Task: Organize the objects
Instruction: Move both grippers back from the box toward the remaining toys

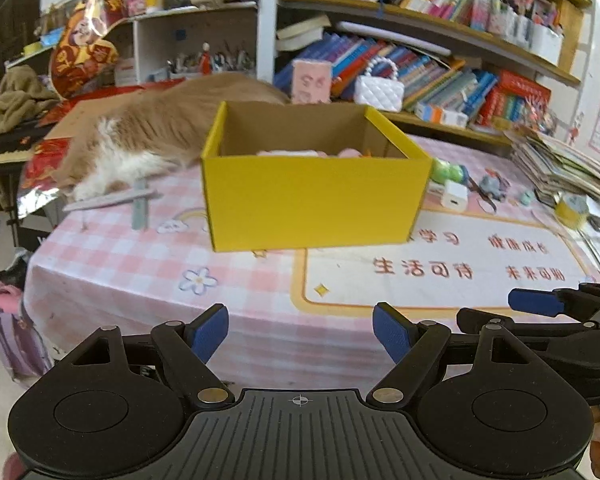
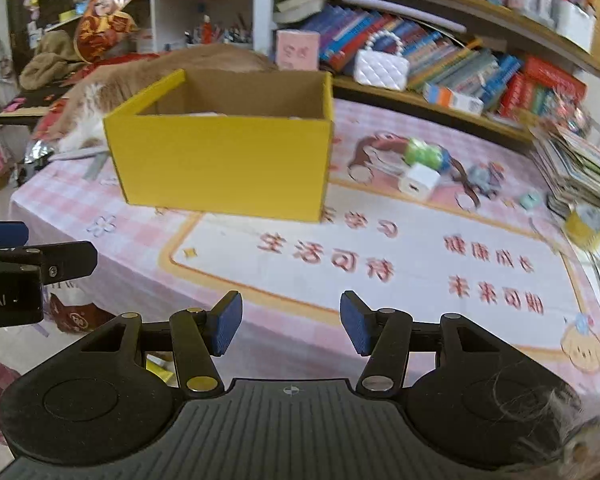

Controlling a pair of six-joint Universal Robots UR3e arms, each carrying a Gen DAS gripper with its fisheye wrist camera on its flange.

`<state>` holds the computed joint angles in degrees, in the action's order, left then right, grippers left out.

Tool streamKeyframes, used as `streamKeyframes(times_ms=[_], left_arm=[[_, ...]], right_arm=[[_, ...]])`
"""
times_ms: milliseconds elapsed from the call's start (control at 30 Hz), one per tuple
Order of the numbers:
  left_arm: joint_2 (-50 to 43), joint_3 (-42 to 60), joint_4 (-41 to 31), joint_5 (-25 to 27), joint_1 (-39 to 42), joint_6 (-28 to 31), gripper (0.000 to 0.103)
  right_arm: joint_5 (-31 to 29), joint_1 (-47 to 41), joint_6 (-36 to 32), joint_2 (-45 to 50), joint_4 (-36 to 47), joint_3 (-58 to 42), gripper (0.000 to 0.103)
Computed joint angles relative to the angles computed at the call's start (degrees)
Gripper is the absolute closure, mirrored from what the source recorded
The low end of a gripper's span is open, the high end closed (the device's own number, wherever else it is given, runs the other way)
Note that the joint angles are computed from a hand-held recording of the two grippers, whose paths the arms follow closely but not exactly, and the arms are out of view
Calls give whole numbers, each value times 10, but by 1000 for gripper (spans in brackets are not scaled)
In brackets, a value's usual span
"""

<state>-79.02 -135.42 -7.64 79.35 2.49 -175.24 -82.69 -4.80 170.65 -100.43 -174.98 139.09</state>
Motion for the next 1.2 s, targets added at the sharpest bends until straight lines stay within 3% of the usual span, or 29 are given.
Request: streamKeyframes(times_ms=[367, 667, 1200], left_arm=[[-103, 77, 16, 12, -81, -5, 21], [-227, 214, -2, 36, -169, -24, 21], [-469, 575, -141, 101, -293, -95, 21]], right_arm=[[5, -78, 11, -53, 34, 34, 51], [51, -207, -37, -76, 65, 46, 51], [117, -367, -126, 77, 84, -83, 51]])
